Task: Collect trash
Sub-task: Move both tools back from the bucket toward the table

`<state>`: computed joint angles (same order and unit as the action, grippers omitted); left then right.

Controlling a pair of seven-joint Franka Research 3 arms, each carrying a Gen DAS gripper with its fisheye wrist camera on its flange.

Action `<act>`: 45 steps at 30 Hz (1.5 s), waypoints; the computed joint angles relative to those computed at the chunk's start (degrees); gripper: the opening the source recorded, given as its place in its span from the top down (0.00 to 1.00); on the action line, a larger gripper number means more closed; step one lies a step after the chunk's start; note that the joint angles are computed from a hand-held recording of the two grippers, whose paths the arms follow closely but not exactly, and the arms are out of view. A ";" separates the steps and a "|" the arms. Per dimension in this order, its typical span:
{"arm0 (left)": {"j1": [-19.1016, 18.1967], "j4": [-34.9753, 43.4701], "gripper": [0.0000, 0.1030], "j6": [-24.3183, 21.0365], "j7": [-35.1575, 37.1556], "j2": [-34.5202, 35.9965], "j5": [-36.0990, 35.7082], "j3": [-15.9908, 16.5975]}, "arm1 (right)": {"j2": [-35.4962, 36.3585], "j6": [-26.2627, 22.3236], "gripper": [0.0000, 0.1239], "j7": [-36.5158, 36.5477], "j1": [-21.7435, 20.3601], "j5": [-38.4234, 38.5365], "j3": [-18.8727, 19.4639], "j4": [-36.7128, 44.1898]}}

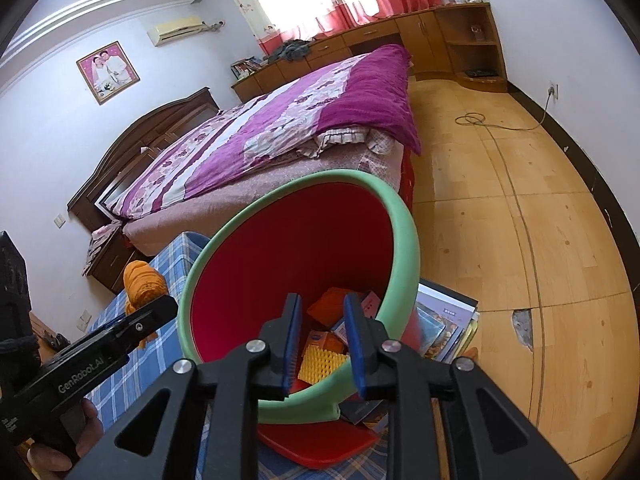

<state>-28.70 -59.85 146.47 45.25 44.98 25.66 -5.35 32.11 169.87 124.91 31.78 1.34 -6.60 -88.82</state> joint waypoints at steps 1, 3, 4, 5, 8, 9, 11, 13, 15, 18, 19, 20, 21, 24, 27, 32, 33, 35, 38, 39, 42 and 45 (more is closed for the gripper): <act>-0.08 0.12 0.56 -0.04 -0.21 0.07 0.04 0.12 | 0.08 -0.07 0.80 -0.02 -0.02 0.04 0.04 0.12; -0.05 0.84 0.55 -0.76 -0.14 0.43 -0.21 0.06 | 0.09 -0.10 0.79 -0.10 -0.07 0.07 0.08 0.14; -0.01 1.00 0.54 -1.00 -0.15 0.49 -0.32 0.04 | 0.14 -0.16 0.78 -0.26 -0.23 0.16 0.24 0.25; 0.04 1.03 0.54 -1.12 -0.18 0.49 -0.44 0.01 | 0.14 -0.11 0.78 -0.39 -0.30 0.22 0.35 0.23; 0.24 0.48 0.48 -0.79 -0.43 0.18 -0.67 -0.09 | 0.20 -0.13 0.77 -0.59 -0.23 0.32 0.44 0.36; 0.27 0.34 0.48 -0.53 -0.57 0.10 -0.67 -0.07 | 0.17 -0.13 0.76 -0.59 -0.12 0.27 0.36 0.34; 0.34 0.65 0.47 -0.42 -0.39 0.27 -0.71 -0.13 | -0.06 0.02 0.76 -0.19 0.42 -0.05 -0.19 -0.01; 0.26 0.87 0.47 -0.54 -0.44 0.34 -0.63 0.02 | -0.19 0.02 0.76 0.31 0.93 -0.37 -0.67 -0.16; 0.22 0.61 0.47 -0.55 -0.91 0.13 -0.56 0.18 | -0.27 -0.09 0.75 0.60 1.05 -0.62 -0.82 -0.20; 0.43 -1.06 0.47 0.28 -1.73 -0.90 -0.54 0.18 | -0.30 -0.03 0.74 0.62 0.95 -0.81 -0.70 -0.22; 0.44 -1.69 0.47 0.48 -2.12 -1.32 -0.37 0.28 | -0.19 -0.04 0.74 0.60 0.83 -0.78 -0.59 -0.10; 0.44 -2.57 0.47 0.69 -2.61 -1.92 -0.12 0.42 | -0.19 -0.04 0.73 0.62 0.82 -0.80 -0.57 -0.10; 0.46 -3.85 0.47 1.09 -3.30 -2.75 0.18 0.58 | -0.27 0.11 0.71 0.70 0.96 -0.97 -0.73 -0.22; 1.04 -8.83 0.47 3.39 -5.99 -5.75 0.83 0.67 | -0.67 0.33 0.64 1.65 1.91 -1.86 -1.87 -0.76; 1.50 -14.48 0.47 5.19 -9.35 -9.25 1.85 0.94 | -1.23 0.59 0.60 2.01 2.14 -2.35 -2.11 -1.32; 1.65 -22.82 0.47 5.60 -16.33 -15.00 5.81 1.98 | -1.73 0.54 0.52 1.47 2.14 -2.69 -1.18 -1.32; 1.56 -24.56 0.47 5.21 -18.14 -16.33 7.04 2.34 | -1.74 0.52 0.50 0.92 1.93 -2.62 -0.58 -1.10; 1.76 -27.29 0.47 4.67 -21.16 -18.39 9.47 2.54 | -1.49 0.30 0.49 0.03 1.78 -2.44 0.22 -0.42; 2.59 -31.55 0.47 3.55 -25.53 -21.74 12.74 2.23 | -0.92 -0.32 0.45 -2.07 1.40 -2.00 1.94 0.99; 2.95 -33.00 0.47 3.14 -26.99 -22.90 13.78 2.05 | -0.54 -0.61 0.44 -2.72 1.30 -1.72 2.45 1.72; 4.37 -36.56 0.47 2.17 -30.52 -25.78 16.26 1.17 | 0.42 -1.71 0.44 -5.30 0.90 -0.77 4.28 3.75; 5.86 -39.95 0.47 1.64 -34.05 -28.56 18.64 0.26 | 1.85 -3.32 0.43 -7.48 1.21 -0.26 5.36 6.62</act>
<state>-22.84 -99.80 148.11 11.19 16.43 44.30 -5.08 33.96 166.55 117.42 33.00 1.08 -1.24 -82.20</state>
